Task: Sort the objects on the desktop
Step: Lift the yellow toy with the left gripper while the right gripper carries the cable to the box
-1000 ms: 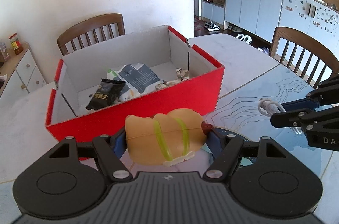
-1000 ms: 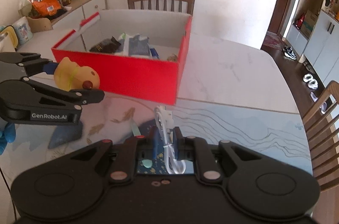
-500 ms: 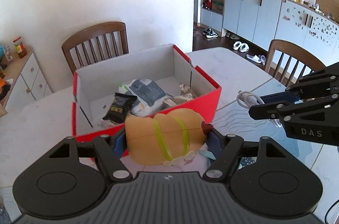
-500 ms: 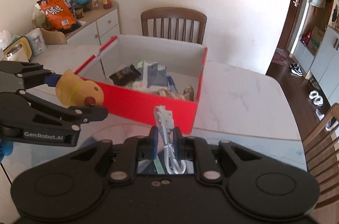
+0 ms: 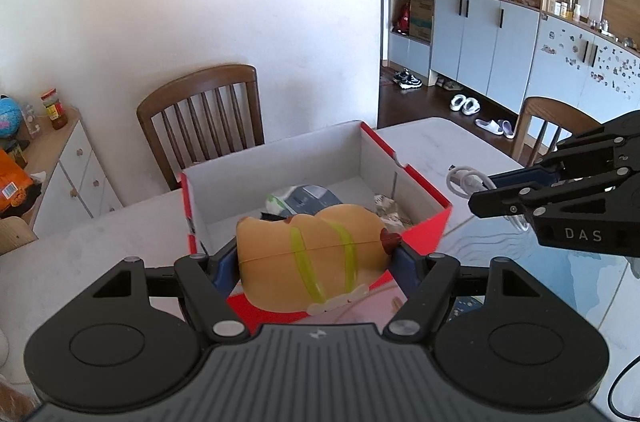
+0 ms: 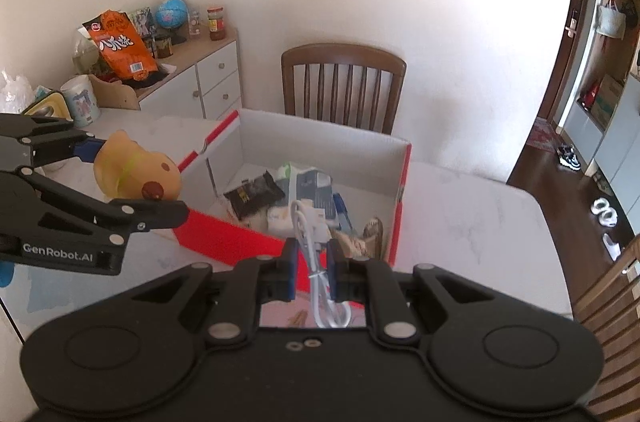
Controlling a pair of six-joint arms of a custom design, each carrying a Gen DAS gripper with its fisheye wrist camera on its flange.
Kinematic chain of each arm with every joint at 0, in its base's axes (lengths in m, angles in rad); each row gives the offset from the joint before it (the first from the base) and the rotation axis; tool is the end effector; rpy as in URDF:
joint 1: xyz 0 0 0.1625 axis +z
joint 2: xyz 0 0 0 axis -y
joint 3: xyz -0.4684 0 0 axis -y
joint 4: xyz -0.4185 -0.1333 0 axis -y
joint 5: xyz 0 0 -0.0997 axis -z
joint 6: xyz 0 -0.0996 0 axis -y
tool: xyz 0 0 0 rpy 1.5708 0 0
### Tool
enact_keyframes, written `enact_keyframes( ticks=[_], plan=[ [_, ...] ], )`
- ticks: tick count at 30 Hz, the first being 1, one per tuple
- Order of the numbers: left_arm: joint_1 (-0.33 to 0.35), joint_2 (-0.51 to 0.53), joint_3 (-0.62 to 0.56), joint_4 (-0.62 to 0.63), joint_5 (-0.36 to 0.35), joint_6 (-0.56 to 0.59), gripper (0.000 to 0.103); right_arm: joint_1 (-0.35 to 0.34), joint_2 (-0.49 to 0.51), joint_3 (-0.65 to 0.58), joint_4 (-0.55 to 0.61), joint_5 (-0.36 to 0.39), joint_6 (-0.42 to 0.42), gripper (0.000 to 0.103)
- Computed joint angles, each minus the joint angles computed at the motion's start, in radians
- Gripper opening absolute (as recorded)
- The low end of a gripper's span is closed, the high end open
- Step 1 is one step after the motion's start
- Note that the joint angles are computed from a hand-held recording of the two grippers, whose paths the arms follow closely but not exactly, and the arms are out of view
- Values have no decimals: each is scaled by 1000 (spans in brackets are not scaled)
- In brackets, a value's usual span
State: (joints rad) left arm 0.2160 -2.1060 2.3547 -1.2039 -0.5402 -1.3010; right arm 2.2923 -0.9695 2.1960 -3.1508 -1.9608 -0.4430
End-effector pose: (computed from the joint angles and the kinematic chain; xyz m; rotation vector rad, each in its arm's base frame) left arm -0.1666 -0.2605 0.3630 0.4404 2.1177 -1.0074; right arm 0.4228 -0.3361 0.1029 1.4321 -2.3516 0.5622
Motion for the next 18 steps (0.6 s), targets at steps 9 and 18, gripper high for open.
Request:
enact_keyframes(
  ticks=[9,18],
  plan=[
    [98,-5,-14,-118,46,160,74,6,47,-62,0,12,-8,14],
    [251,42,10,-421,80,460,74,-11,106,-113,-16,-4,-23,14]
  ],
)
